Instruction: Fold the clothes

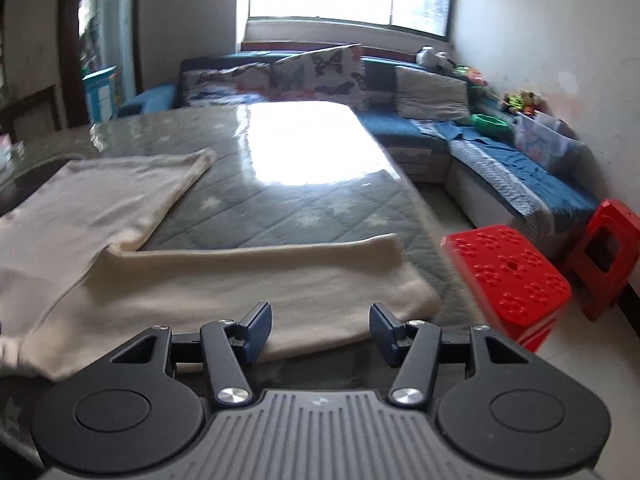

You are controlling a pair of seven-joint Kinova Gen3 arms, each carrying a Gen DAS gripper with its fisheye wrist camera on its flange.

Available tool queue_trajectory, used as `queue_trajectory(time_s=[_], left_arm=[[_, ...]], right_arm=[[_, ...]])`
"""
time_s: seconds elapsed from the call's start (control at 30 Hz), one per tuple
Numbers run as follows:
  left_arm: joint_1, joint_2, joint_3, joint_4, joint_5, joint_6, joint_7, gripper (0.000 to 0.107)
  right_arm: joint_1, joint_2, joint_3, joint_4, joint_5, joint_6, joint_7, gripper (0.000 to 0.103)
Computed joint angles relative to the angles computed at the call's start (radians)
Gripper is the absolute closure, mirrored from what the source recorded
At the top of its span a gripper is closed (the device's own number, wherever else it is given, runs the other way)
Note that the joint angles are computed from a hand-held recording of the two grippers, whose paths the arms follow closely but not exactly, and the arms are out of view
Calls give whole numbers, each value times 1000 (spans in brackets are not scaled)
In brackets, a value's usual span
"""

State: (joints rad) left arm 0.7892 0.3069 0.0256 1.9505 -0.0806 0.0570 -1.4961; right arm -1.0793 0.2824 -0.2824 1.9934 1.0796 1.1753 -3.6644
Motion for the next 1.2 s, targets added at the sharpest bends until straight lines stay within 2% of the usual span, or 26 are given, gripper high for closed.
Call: queue_trajectory(time_s=[0.1,0.27,0.33,0.47,0.53,0.6,0.77,0.9,0.97,1.2], left_arm=[[38,-7,-47,-3,-1,-7,10,49],[103,-4,-121,-20,-8,2,36,48],[119,-1,-137,-27,-14,7,49,48],[151,10,-165,-47,-36,24,78,48],[171,20,-179,-63,-50,37,100,48],[170,24,-168,-73,-66,41,114,48],[142,41,-112,-97,-90,40,117,48],[162,71,-111,-123,-99,44,117,48],[171,85,-112,-136,-103,48,116,48],[146,87,-85,-129,-99,32,102,48]], right_arm=[[4,-12,9,19,-12,28,-56,50],[60,-50,15,78,-23,-13,-180,57],[72,-51,8,90,-19,-24,-202,66],[77,-45,-1,104,-12,-22,-233,77],[73,-48,-3,118,-2,-17,-272,94],[65,-54,-8,133,9,-1,-314,98],[28,-70,-39,144,30,86,-376,98],[32,-73,-51,157,25,78,-391,98],[43,-77,-50,158,19,62,-386,98],[19,-120,-78,130,56,138,-323,98]])
